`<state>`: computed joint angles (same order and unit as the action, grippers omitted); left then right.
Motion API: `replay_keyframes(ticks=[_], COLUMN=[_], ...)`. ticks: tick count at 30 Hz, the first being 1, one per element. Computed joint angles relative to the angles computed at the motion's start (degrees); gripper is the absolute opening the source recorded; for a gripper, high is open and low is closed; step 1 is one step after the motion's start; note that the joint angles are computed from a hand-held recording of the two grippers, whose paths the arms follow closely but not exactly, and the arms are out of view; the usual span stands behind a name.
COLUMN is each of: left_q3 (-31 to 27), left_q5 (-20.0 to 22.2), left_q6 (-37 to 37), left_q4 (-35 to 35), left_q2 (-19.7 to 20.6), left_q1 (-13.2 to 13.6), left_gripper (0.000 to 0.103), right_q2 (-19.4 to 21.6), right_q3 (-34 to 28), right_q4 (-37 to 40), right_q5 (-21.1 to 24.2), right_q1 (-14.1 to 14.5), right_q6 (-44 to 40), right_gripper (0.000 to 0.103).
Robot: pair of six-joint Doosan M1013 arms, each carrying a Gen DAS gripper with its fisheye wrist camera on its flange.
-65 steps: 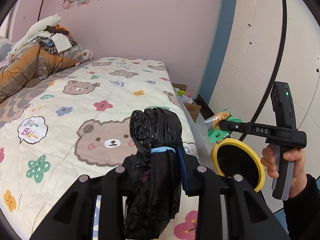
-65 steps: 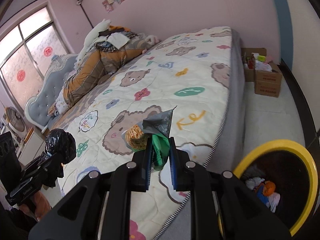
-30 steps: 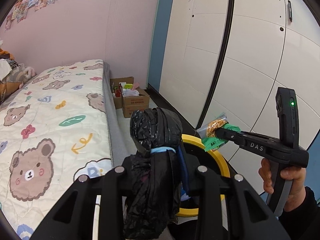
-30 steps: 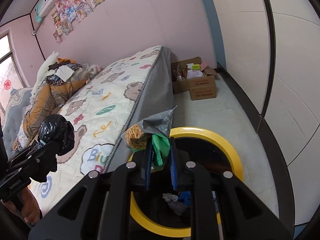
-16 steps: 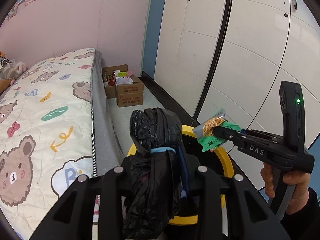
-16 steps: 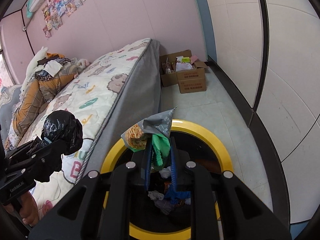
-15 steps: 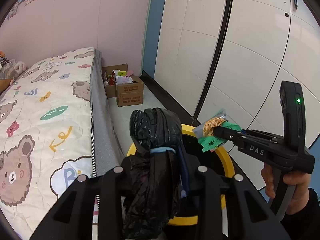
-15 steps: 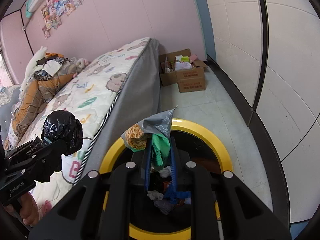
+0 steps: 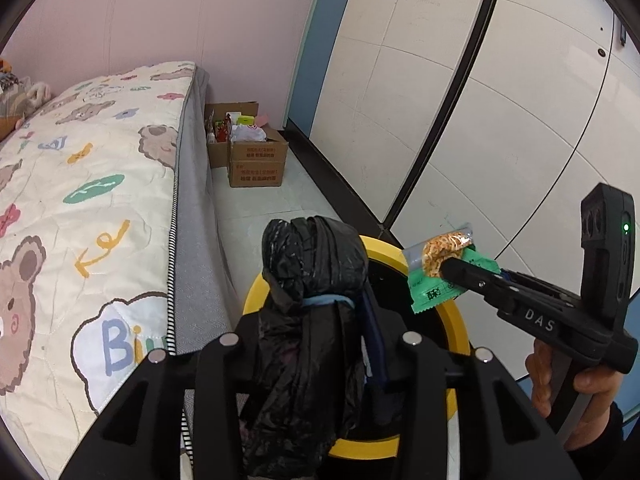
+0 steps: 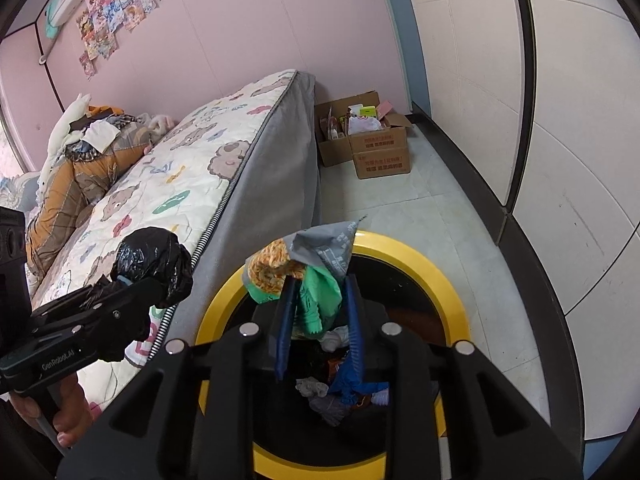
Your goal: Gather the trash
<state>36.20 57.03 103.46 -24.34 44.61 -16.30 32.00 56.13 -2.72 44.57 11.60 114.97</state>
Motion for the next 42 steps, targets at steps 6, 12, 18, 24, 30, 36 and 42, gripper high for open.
replay_keyframes(ticks=[6,12,18,24,30,36,42], left_q3=[0.53,0.62,1.79,3.35,7.0,10.87,15.66], left_q5=[-0.75,-0.72,-1.56,-2.84,-5.93,-8.82,-12.55], left_q6=[-0.03,-0.15,0.38,0.42,0.41,-0.35,-1.56], left_q4=[-0.14,-0.86,-1.49,-2.08,-2.65,-2.17,-0.81], left_q2=[-0.27,-0.37,-1.13,-2.27,-4.75,-7.48,-10.89], left_q1=[0.01,0.25,0.36,0.75,1.65,2.76,4.33], left_gripper=[0.055,0.067,0.069,0.069,0.069,0.069,0.069], right_q2=[-0.64,-1.25,-1.66,-2.11,-2.23,-1.98,-1.09], right_q3=[0.82,1.85,2.46,2.74,2.17,0.65,-1.9], right_q4=[-0.81,-2.26,-2.99,-3.16,-2.62,-1.89,-0.52], right_q5=[-0.03,-0.53,-0.95,-1.19,-0.8,-0.15,0.94], right_q1=[-0.16,-0.2,-0.17,-0.03,0.54,1.72,3.37], right_q6=[2.29,4.76,5.94,6.24,5.85,4.56,2.28], right_gripper=[0.036,0.038,0.038,0.039,0.039,0.043,0.043])
